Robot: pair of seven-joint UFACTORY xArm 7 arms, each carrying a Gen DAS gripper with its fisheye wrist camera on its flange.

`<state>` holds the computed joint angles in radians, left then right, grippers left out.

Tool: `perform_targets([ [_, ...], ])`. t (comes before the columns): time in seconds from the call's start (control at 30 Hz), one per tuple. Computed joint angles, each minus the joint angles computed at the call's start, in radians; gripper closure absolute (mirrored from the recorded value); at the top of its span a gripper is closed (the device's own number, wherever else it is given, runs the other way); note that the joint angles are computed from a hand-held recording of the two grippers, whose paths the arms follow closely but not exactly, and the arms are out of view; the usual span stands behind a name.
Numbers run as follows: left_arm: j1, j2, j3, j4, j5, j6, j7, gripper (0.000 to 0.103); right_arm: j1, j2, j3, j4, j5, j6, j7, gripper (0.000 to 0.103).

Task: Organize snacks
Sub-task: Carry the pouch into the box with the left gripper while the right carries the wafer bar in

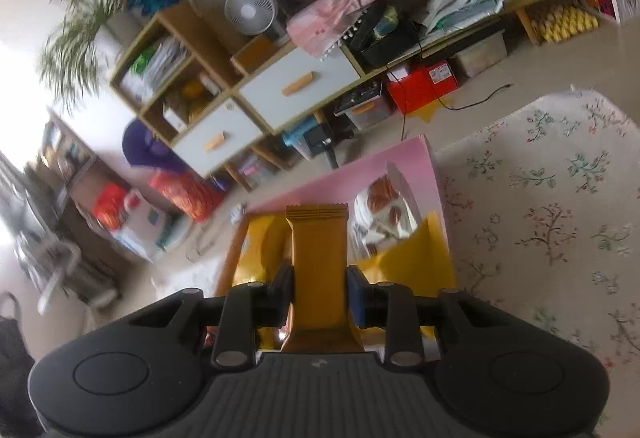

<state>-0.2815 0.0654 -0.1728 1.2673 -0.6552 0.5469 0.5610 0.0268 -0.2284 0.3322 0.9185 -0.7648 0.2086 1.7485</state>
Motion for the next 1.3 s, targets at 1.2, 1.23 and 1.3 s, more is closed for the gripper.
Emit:
perform_targets([
  [1.2,-0.025,0.079,-0.041,0.037,0.361,-0.099,-0.237,0.04,0.012,0.028,-0.06,0.026,-0.111,-0.056,0.042,0.067],
  [1.23,-0.024,0.068,-0.039,0.028,0.348,-0.098,-0.229,0.039,0.008,0.018,-0.053,0.022,-0.103,-0.048,0.038,0.063],
  [1.3,-0.02,0.048,-0.037,0.014,0.313,-0.095,-0.207,0.036,0.011,0.001,-0.046,0.013,-0.066,-0.029,0.012,0.058],
])
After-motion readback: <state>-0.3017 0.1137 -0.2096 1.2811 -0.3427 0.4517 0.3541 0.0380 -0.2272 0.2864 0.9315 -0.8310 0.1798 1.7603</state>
